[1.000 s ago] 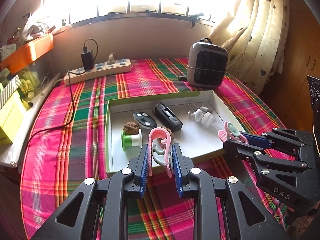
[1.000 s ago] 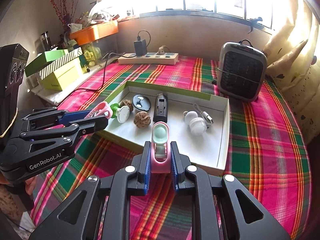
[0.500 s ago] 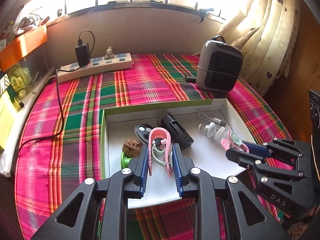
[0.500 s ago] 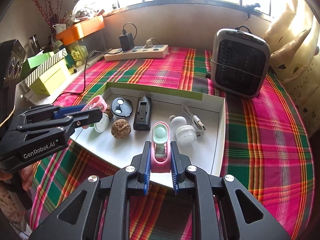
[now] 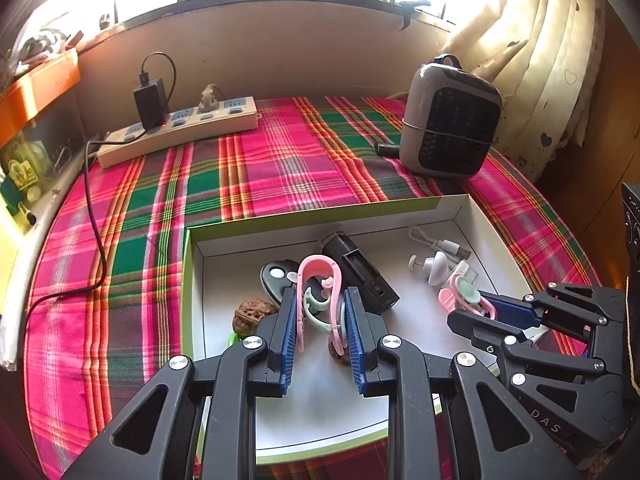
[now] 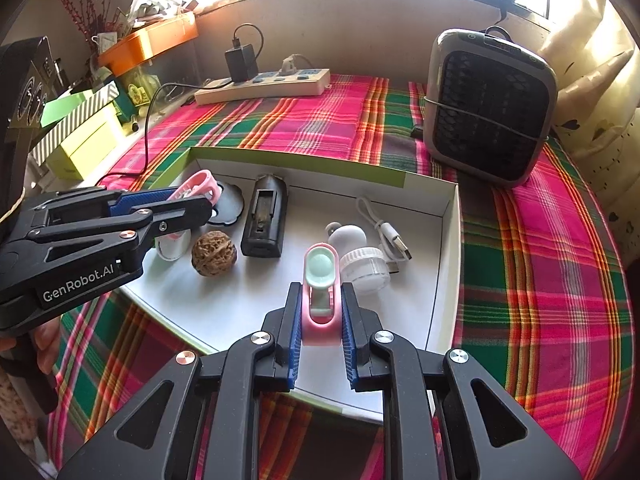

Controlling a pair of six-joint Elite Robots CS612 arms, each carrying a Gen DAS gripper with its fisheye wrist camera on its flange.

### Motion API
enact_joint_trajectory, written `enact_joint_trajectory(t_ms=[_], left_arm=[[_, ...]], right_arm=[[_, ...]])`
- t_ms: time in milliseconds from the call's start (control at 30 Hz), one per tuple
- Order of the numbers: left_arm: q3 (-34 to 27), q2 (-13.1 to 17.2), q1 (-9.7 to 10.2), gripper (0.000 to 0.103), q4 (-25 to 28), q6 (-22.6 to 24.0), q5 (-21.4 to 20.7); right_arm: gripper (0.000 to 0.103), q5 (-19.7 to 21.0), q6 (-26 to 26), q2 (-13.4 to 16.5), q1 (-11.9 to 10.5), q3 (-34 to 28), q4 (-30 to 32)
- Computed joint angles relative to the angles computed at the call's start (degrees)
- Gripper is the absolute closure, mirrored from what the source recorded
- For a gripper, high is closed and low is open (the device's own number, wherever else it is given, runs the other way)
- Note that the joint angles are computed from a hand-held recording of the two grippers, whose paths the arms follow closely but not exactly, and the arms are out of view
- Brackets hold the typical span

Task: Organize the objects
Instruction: 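Carry the pink clip and pink case in both grippers over the box, then open the left gripper to drop the clip while the right releases the pink case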

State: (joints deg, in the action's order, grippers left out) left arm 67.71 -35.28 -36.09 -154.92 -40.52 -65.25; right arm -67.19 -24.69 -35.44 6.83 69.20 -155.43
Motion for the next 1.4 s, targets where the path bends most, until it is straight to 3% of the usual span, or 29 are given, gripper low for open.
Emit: enact_joint_trajectory(t_ms=[567,1400], left_arm=[[-2.42,1.44,0.59,0.082,2.64,-0.38,-1.05],[-3.35,1.87,0.91,0.082,4.40,-1.52,-1.93]], right_arm=[[0.085,-2.52,-0.61,0.72,0.34,-0.89,-0.18],[0.085,-2.66,0.58,0.93,0.41,-1.26,-0.07]])
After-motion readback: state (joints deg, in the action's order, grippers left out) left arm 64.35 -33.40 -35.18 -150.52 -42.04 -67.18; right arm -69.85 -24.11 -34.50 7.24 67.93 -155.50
